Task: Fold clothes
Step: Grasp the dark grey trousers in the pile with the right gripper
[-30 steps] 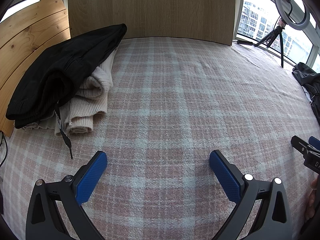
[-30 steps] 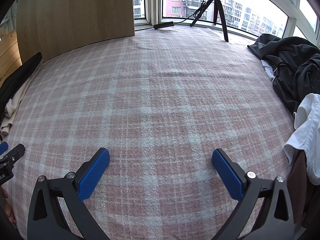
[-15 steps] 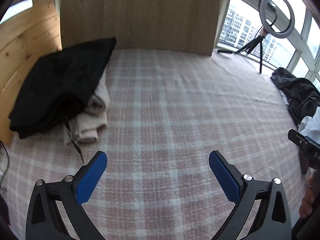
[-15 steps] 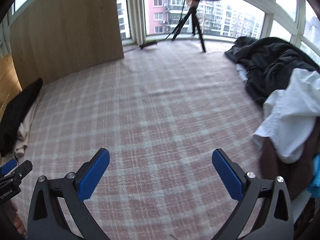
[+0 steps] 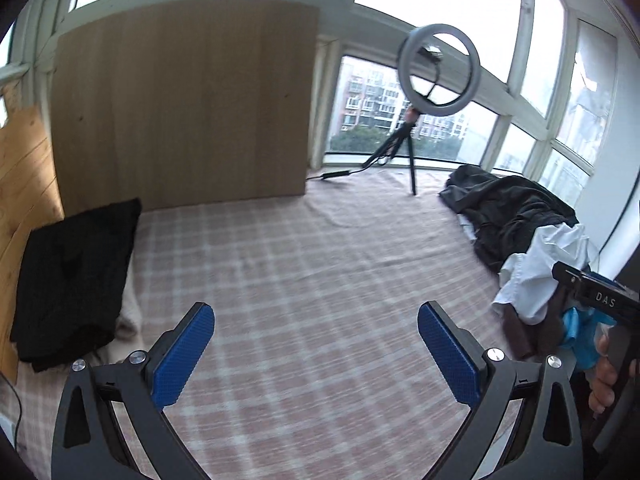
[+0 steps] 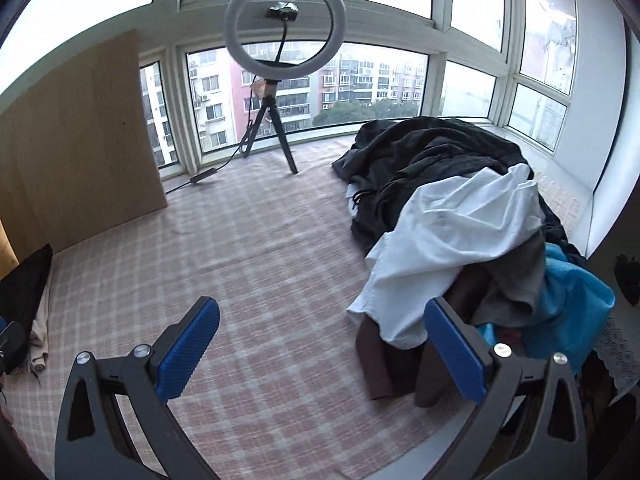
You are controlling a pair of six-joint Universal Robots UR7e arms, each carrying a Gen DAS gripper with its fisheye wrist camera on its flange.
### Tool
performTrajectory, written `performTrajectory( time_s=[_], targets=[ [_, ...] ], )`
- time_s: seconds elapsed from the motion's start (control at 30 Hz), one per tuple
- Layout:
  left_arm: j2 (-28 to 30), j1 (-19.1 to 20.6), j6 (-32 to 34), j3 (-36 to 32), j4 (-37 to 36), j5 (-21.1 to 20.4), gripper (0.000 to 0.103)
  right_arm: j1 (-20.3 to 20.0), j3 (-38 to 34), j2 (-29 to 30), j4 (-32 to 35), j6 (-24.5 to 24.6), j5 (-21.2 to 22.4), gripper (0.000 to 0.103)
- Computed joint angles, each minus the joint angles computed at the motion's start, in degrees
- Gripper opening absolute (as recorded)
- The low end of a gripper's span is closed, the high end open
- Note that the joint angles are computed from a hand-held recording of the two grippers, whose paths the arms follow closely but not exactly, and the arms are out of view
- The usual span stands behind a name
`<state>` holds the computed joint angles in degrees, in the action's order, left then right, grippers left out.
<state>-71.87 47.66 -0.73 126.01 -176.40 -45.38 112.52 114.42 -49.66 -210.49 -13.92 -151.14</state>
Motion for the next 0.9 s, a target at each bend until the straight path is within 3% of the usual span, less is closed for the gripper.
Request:
performTrajectory(
  time_s=[0.2,0.4,0.6,0.77,0.9],
  targets=[
    [6.79,-3.67,1.31,-3.74,-2.78,1.02,0.102,-3.78,1.83,-5.87,-4.2,-6.57,2.35,0.103],
    [15.59,-7.44,-1.78,-9.66,-4.44,3.74,0.102,-10.65,1.58,-14.65,-3.57,-14.17,8.43,0.103],
    [25.56,-9.94,-3.02,-17.82,-5.6,5.34,0.102,-20.15,-4.01,-21.95,6.47,-17.47,16.44,0.103],
    [31.94,-10.73,-4.91,-24.47,-3.49,4.97,0.102,-25.73,-10.93,-23.06,16.41,-18.77,22.18,0.102],
    [35.76,-11.27,-5.64,-29.27,0.31,5.12,0.102,-28.36,-14.55,-23.12,24.52,-18.59,26.35,0.082]
  ],
)
